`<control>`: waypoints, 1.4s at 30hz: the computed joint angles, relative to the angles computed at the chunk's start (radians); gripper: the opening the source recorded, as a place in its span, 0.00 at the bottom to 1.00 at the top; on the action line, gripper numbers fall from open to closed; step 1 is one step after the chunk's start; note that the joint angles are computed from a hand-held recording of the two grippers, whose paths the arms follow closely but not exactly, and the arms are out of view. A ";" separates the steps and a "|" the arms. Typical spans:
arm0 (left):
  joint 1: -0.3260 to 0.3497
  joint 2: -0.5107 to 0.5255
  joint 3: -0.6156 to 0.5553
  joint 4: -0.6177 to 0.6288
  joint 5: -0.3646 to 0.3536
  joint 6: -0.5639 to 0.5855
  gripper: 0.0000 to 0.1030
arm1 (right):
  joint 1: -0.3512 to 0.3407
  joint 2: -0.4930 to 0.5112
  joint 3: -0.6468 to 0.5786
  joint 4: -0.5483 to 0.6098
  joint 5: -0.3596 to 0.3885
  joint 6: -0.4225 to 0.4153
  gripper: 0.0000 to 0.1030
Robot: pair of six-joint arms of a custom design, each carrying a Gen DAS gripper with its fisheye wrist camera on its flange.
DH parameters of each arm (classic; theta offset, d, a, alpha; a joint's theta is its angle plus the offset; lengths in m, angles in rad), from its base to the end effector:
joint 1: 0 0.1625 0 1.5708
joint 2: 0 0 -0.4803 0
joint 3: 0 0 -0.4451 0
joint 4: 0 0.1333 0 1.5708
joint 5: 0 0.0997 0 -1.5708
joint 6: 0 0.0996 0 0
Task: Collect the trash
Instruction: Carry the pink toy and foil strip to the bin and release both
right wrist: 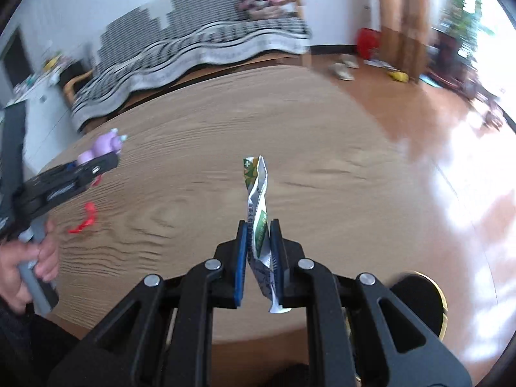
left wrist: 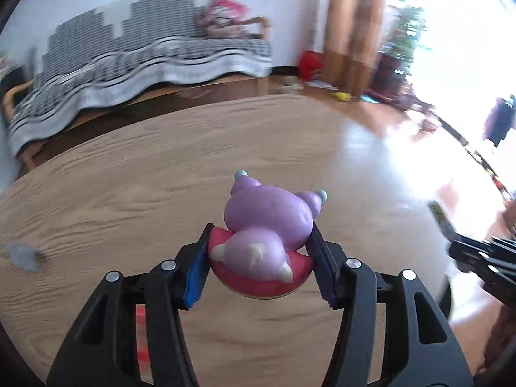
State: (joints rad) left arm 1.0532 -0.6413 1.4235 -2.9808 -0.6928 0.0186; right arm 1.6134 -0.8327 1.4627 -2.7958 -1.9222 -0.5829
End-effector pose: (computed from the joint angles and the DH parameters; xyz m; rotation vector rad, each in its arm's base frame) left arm -0.2226 -0.8153 0.1432 0.2665 2.2704 -0.9729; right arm 0.1338 -0.8129 0.2340 0.6599 -2.4970 0.6398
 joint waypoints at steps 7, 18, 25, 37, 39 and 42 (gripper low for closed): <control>-0.073 0.157 -0.117 0.096 -0.194 0.050 0.53 | -0.114 -0.096 0.031 -0.069 -0.071 0.103 0.14; -0.105 0.402 -0.353 0.321 -0.381 0.081 0.53 | -0.234 -0.188 0.083 -0.086 -0.146 0.169 0.14; -0.091 0.480 -0.440 0.413 -0.386 0.074 0.53 | -0.240 -0.184 0.083 -0.076 -0.160 0.175 0.14; -0.091 0.483 -0.454 0.426 -0.405 0.077 0.74 | -0.229 -0.178 0.080 -0.071 -0.163 0.180 0.14; -0.093 0.479 -0.444 0.409 -0.405 0.083 0.74 | -0.228 -0.175 0.076 -0.068 -0.164 0.179 0.14; -0.093 0.466 -0.432 0.402 -0.408 0.082 0.75 | -0.224 -0.170 0.074 -0.064 -0.168 0.179 0.14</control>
